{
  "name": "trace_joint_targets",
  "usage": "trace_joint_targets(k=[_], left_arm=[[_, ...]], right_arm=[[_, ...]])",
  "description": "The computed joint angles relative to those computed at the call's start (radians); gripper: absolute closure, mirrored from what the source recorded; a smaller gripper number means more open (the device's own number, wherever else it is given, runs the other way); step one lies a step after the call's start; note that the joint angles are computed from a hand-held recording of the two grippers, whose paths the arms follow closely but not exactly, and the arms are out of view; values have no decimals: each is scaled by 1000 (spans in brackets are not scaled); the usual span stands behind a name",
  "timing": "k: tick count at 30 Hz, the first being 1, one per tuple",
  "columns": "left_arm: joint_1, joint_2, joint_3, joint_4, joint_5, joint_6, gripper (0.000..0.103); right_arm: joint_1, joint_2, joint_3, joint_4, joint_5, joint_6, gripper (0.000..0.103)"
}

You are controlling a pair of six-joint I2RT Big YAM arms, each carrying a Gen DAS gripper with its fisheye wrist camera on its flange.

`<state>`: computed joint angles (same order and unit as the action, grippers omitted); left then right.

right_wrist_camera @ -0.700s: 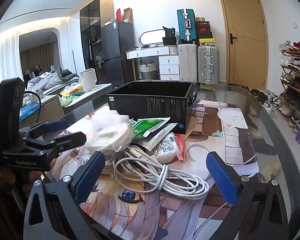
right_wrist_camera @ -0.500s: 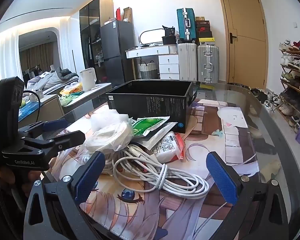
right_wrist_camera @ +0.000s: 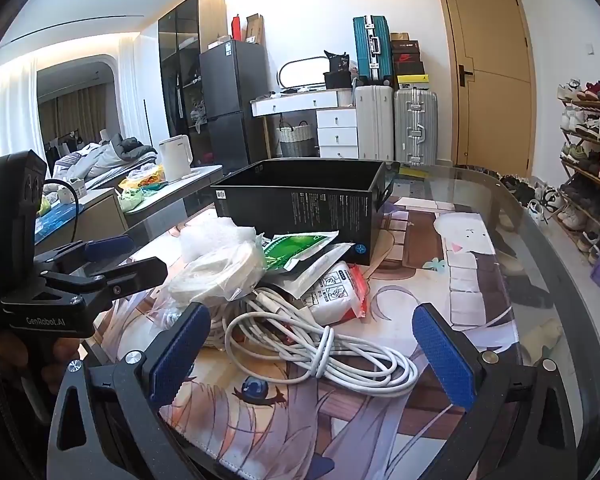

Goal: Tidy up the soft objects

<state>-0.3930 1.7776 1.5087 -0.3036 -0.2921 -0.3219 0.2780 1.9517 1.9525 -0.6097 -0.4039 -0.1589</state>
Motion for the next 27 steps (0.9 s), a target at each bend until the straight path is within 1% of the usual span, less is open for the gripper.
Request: trace_joint_targets(k=[5, 7, 27], left_arm=[[0, -1, -1, 2, -1, 0, 0], [2, -1, 8, -7, 1, 1, 0], [1, -1, 4, 0, -1, 2, 0]], right_arm=[[1, 1, 2, -3, 1, -1, 0], [0, 0, 0, -1, 1, -1, 0], [-3, 4, -7, 2, 1, -4, 0]])
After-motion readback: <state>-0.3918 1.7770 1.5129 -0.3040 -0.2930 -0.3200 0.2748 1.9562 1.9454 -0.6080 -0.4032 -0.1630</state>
